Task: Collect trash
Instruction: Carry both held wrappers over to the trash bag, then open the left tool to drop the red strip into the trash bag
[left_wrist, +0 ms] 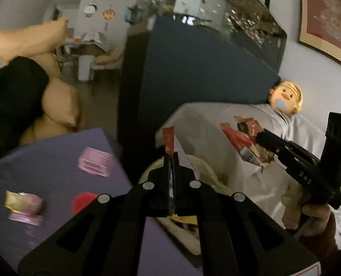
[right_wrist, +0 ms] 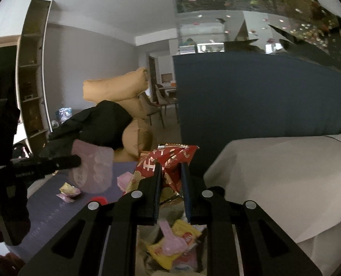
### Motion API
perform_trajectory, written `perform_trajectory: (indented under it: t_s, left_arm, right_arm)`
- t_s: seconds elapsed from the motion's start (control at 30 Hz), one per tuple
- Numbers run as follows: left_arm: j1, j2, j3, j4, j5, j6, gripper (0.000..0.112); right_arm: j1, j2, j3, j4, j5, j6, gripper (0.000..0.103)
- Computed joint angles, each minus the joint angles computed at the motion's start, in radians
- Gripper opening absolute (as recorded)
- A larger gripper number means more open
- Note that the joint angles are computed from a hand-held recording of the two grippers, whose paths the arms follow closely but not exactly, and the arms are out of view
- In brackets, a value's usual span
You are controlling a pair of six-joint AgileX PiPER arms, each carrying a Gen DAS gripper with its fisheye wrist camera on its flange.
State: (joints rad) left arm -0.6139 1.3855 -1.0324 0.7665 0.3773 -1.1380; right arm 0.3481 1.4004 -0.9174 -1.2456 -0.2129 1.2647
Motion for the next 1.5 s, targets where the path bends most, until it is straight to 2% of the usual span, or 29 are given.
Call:
perform_trajectory:
  t_s: [0.17,0.33,0.5,0.6,0.9,1.0,1.07,1.13,1.2,1.27,1.4,1.5]
  left_arm:
    - [-0.028,0.109,-0.057,-0.105,-0.027,0.074,0.002]
    - [-0.035,0.154,-0.068,-0.159,-0.049,0.127,0.002]
    - [-0.022,0.217,-0.099,-0.327,-0.073,0.291,0.002]
    - [-0.023,0.256,-0.119,-0.371,-0.068,0.326,0.002]
    - [-0.023,0.304,-0.115,-0.364,-0.086,0.295,0.002]
    - [-0.012,0.328,-0.128,-0.421,-0.1,0.343,0.002]
    - [-0.007,0.34,-0.13,-0.437,-0.11,0.352,0.007]
    - [-0.001,0.345,-0.128,-0.459,-0.12,0.365,0.024]
    - [0.007,0.34,-0.115,-0.49,-0.129,0.383,0.033]
    - [0.006,0.33,-0.1,-0.418,-0.122,0.305,0.034]
    - [-0.026,0.281,-0.055,-0.114,-0.049,0.0,0.037]
    - [-0.049,0.238,-0.018,0.006,-0.002,-0.116,0.039]
  right_arm:
    - [-0.059,-0.014,0.037,0.044,-0.036,-0.058,0.017]
    - [-0.09,-0.001,0.047,0.075,-0.054,-0.084,0.017]
    - [-0.103,0.004,0.05,0.071,-0.058,-0.081,0.017]
    - [-0.106,0.015,0.042,0.07,-0.054,-0.078,0.017]
    - [-0.12,0.044,0.039,0.08,-0.049,-0.072,0.017]
    - [-0.113,0.053,0.035,0.076,-0.039,-0.067,0.017]
    - [-0.113,0.059,0.033,0.075,-0.04,-0.067,0.017]
    - [-0.115,0.061,0.039,0.089,-0.043,-0.081,0.017]
    - [-0.119,0.064,0.043,0.096,-0.048,-0.084,0.017]
    - [-0.122,0.069,0.045,0.096,-0.054,-0.08,0.017]
    - [-0.114,0.096,0.041,0.085,-0.062,-0.06,0.017]
    - [-0.097,0.119,0.038,0.098,-0.063,-0.066,0.017]
